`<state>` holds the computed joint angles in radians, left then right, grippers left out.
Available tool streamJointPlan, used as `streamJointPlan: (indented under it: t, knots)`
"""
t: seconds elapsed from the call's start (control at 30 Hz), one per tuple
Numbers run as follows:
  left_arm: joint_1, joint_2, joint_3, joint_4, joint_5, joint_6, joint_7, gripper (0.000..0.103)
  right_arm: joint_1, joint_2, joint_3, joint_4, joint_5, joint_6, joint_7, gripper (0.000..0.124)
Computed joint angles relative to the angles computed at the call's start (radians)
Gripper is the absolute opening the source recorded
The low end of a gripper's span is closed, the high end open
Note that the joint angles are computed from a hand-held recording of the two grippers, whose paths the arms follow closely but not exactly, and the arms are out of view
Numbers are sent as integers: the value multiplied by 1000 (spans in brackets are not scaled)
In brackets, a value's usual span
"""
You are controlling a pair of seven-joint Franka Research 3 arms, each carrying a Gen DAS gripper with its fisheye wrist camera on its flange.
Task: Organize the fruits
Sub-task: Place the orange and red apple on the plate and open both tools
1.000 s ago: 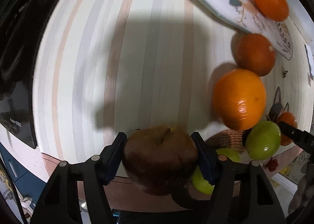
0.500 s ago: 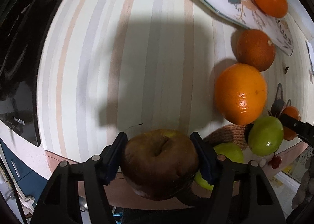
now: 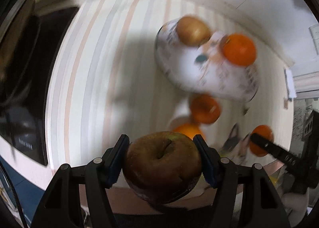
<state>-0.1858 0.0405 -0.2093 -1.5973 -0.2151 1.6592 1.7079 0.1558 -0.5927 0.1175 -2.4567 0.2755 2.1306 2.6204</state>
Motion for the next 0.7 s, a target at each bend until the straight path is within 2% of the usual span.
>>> streamJointPlan:
  t: [0.2, 0.43, 0.53, 0.7]
  knots:
    - [-40, 157, -33, 198, 60, 12, -64, 64, -39, 79, -43, 93, -53, 12, -87, 65]
    - [-107, 367, -53, 417, 180, -32, -114, 64, -74, 269, -56, 240, -164, -15, -180, 65]
    - [-131, 414, -53, 464, 220, -51, -119, 64, -74, 334, -61, 283, -214, -37, -216, 65]
    - [-149, 419, -53, 446, 256, -23, -111, 64, -62, 395, -63, 328, -294, -62, -247, 65]
